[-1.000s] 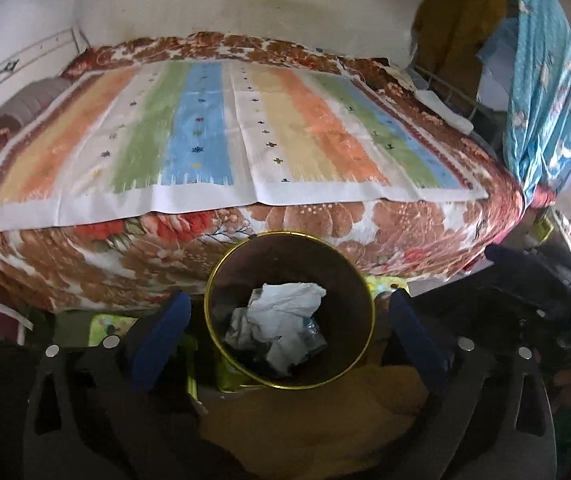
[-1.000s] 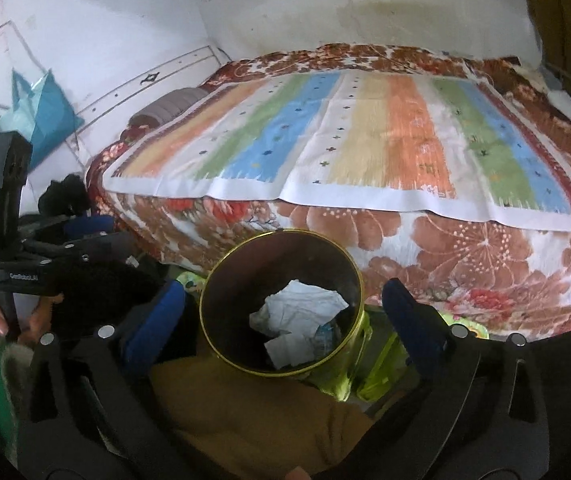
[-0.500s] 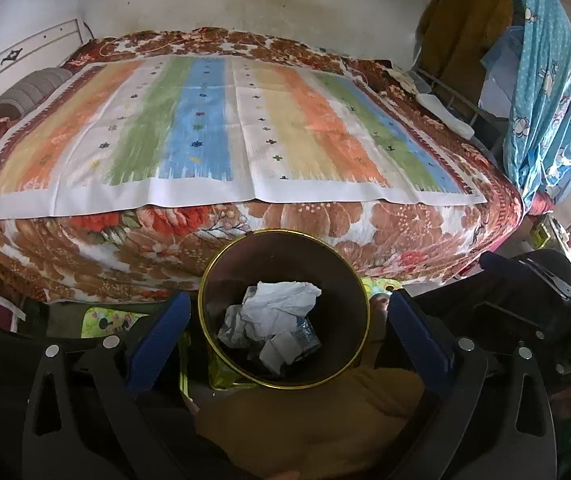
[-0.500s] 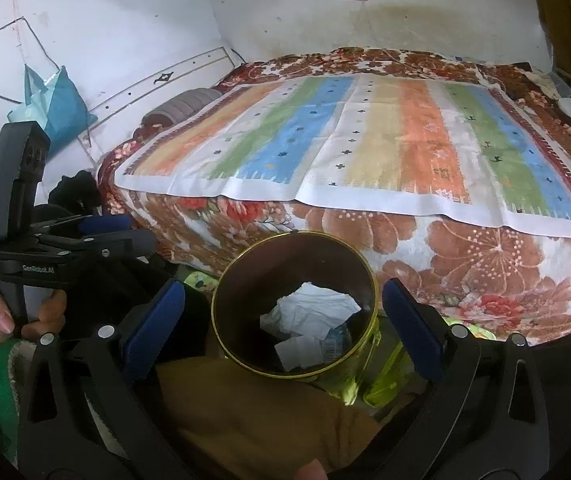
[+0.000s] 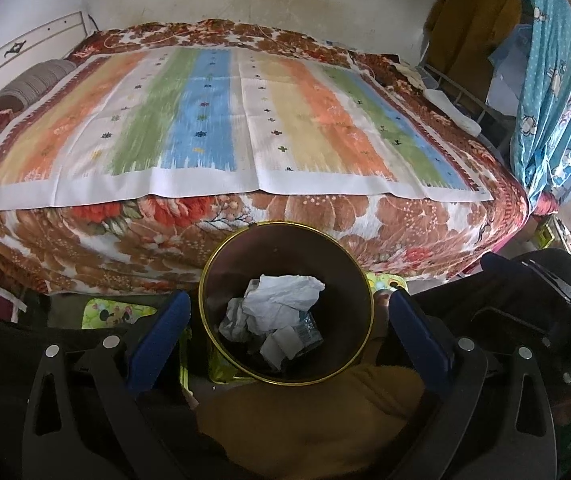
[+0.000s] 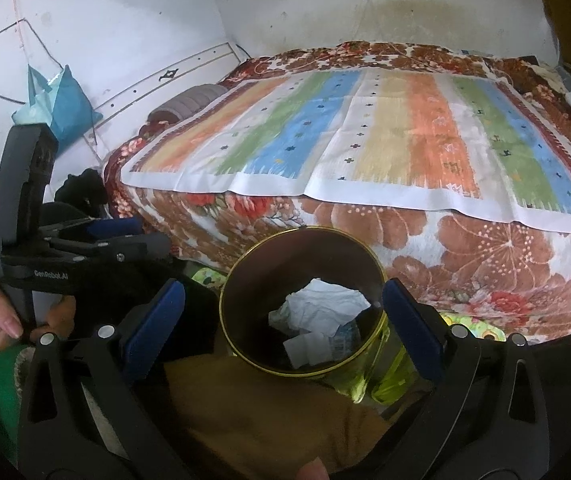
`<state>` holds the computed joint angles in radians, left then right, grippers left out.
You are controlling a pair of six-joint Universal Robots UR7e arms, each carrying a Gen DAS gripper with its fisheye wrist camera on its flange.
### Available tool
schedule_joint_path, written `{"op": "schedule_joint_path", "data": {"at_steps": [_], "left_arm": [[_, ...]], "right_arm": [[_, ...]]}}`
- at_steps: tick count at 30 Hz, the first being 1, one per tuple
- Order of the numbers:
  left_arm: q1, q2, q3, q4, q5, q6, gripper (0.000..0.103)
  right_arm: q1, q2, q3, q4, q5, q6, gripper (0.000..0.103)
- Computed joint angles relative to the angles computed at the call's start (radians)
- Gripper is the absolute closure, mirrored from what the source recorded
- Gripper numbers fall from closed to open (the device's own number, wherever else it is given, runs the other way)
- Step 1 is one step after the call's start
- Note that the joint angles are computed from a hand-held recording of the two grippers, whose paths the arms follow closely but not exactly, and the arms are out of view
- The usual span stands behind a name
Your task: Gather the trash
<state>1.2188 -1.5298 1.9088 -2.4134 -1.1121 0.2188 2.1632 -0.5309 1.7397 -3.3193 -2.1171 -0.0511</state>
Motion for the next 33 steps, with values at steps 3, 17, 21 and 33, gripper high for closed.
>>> {"op": "schedule_joint_path", "data": {"at_steps": [3, 17, 21, 33], "left_arm": [[-0.001, 0.001, 0.0, 0.004, 0.003, -0.004, 0.006], [0.004, 0.006, 0.0, 0.004, 0.015, -0.007, 0.006], [0.004, 0.007, 0.001, 0.002, 0.017, -0.006, 0.006], [0.002, 0.008, 0.001, 0.003, 0.025, -0.003, 0.006]], "right_arm": [[-0.004, -0.002, 0.003, -0.001, 0.01, 0.005, 0.009], [-0.006, 0.0, -0.001, 0.017, 0.014, 0.013, 0.009], [-0.008, 0.001, -0.001, 0.015, 0.017, 0.02, 0.009], [-0.007, 0.003, -0.003, 0.017, 0.016, 0.019, 0.009]]}}
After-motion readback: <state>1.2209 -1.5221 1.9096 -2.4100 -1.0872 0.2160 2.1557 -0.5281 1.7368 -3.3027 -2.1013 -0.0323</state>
